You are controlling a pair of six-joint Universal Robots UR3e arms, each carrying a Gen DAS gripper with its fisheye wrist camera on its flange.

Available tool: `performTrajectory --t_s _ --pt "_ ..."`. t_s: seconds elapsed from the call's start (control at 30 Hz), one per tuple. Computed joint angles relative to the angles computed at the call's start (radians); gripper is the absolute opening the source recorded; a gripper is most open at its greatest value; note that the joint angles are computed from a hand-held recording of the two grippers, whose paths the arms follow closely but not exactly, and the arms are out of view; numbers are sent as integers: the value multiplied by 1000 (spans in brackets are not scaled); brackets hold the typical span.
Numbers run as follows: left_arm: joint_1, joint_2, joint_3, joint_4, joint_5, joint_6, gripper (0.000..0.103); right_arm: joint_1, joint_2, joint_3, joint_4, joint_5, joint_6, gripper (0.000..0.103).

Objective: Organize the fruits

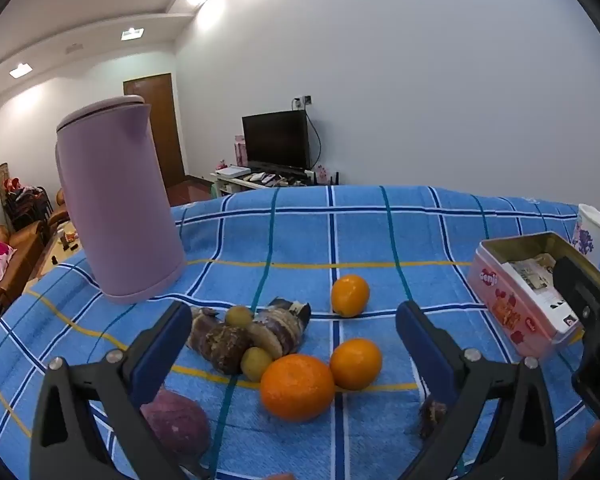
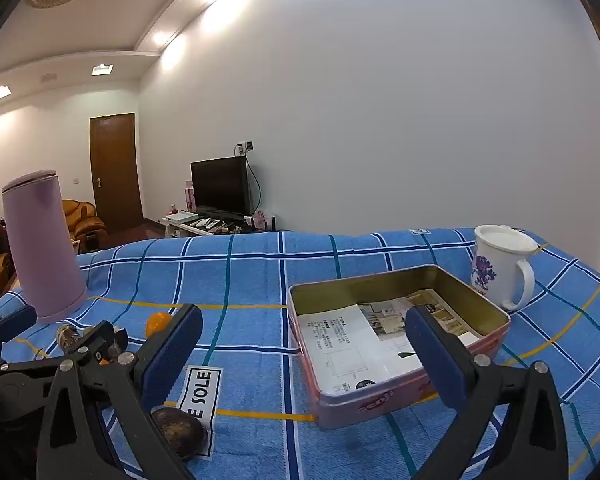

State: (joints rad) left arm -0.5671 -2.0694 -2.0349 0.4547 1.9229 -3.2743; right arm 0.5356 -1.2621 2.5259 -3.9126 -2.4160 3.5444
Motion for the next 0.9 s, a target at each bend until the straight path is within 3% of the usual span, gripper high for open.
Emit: performTrajectory --t_s 0.33,0.9 --pt "-45 -30 29 -3 40 -22 103 0 -6 2 3 1 0 102" --pt "-14 9 -2 -20 -7 -21 103 1 -10 9 2 6 6 102"
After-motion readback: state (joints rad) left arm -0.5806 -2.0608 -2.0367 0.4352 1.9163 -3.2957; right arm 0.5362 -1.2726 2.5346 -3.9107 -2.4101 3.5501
